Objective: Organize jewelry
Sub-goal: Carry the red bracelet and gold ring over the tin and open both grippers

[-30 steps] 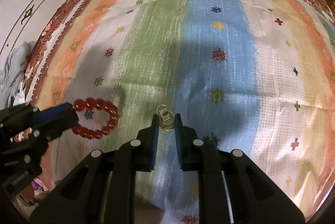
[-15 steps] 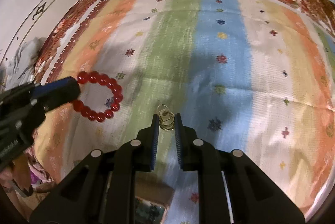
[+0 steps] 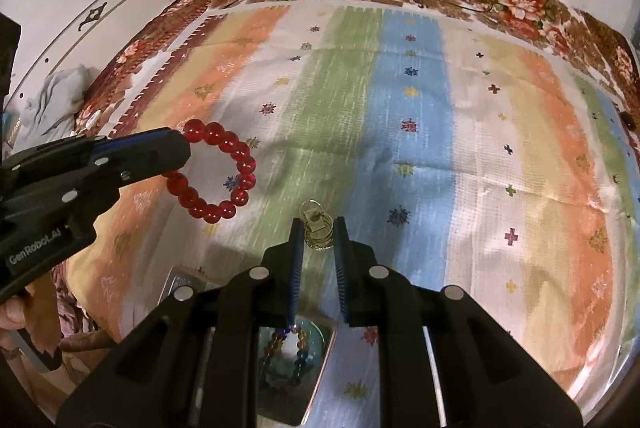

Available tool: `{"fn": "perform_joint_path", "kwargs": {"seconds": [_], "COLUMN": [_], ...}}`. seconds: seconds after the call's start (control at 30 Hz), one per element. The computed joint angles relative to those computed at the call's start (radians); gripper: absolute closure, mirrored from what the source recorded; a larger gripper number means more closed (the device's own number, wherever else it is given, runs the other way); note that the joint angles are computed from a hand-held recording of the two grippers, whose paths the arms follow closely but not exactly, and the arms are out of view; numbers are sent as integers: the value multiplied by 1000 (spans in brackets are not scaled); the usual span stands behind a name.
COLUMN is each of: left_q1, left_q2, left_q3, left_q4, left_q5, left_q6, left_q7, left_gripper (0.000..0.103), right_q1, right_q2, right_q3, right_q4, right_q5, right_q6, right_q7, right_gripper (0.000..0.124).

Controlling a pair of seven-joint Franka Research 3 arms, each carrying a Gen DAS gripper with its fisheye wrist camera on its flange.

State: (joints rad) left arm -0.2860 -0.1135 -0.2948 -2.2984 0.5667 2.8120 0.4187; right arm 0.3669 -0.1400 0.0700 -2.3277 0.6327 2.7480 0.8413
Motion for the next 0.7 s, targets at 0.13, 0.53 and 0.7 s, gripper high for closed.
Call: {"fn": "perform_joint_path", "kwargs": {"seconds": [0.13,0.53,0.7], "left_q1": [-2,-11,-21], "left_q2": [-29,-108,-138], "left_q3": [-11,-51,-62], "left_q4": [-18,-80,-112], "left_q5": [15,42,22], "left_q6": [3,16,28], "left_q7": [-24,-87,-97], "left_gripper": [90,90,90], "right_q1": [8,40,65], "right_q2": [-47,-176,-219], "right_q3": [-4,-23,-48], "right_q4": [-42,-156,-197], "right_q5": [11,55,72], "right_q6": [-1,0,-10], "right_q7": [-27,-89,-108], "right_gripper": [108,108,108]}}
